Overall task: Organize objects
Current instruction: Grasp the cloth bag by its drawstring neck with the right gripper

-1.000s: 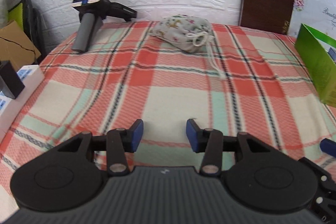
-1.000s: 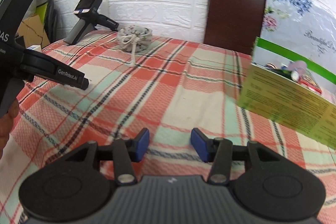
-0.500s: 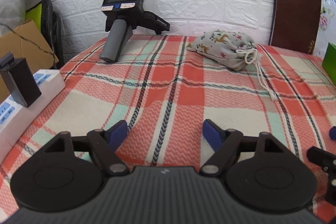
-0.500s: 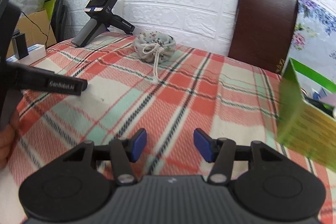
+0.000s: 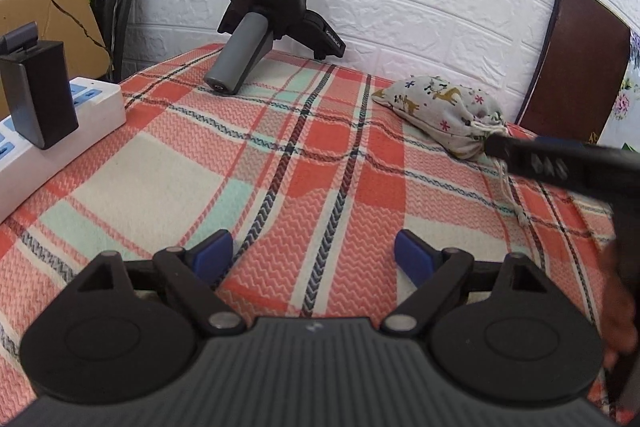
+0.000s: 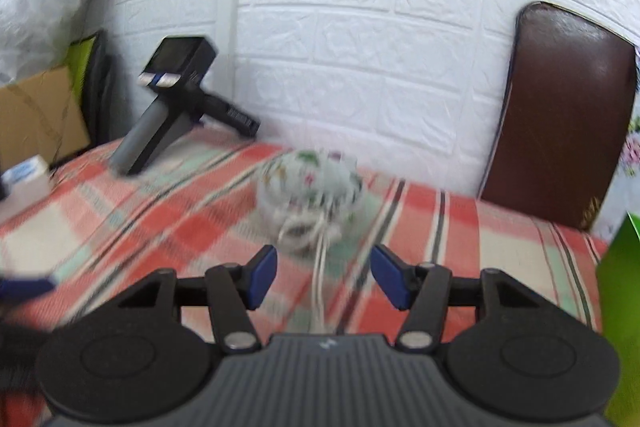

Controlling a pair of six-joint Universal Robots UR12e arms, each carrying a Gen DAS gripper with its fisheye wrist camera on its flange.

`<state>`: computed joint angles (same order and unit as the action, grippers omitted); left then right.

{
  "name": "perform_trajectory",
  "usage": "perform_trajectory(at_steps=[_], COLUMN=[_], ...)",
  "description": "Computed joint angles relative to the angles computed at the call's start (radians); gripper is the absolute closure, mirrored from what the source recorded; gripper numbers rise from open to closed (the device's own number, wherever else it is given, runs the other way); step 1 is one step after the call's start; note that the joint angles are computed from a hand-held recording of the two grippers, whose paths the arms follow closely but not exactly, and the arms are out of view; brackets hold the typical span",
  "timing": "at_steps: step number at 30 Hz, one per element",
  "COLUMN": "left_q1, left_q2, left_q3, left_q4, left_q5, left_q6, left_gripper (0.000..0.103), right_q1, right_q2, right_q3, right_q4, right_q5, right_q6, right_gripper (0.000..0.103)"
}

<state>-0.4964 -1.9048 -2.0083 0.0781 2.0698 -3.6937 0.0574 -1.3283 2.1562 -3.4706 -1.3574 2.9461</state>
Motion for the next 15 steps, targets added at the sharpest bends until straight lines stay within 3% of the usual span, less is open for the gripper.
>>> perform_trajectory(at_steps=[3, 4, 10, 15], left_q1=[0.0, 0.001, 0.004, 0.005], left_q2=[-0.001, 0.0, -0.003, -0.002], left_q3=[-0.001, -0.002, 0.0, 0.001], left_q4=[0.003, 0.005, 0.006, 0.002], left_q5=[0.003, 0.001, 0.002, -0.003], left_q6=[0.002, 0.003, -0.004, -0.006], left_gripper=[0.013, 0.013, 0.014, 0.013], right_q1=[0.004, -0.003, -0.011, -0.056], right_q2=[0.034, 0.037, 0.006, -0.066], right_q3=[-0.046, -0.054, -0.026, 0.069], right_q4=[0.024, 0.048, 0.076, 0.089], right_q5=[-0.002, 0.028, 0.061, 0.112], right_q6=[0.008, 0.0, -0.036, -0.071], right_gripper=[0.053, 0.069, 0.076, 0.077])
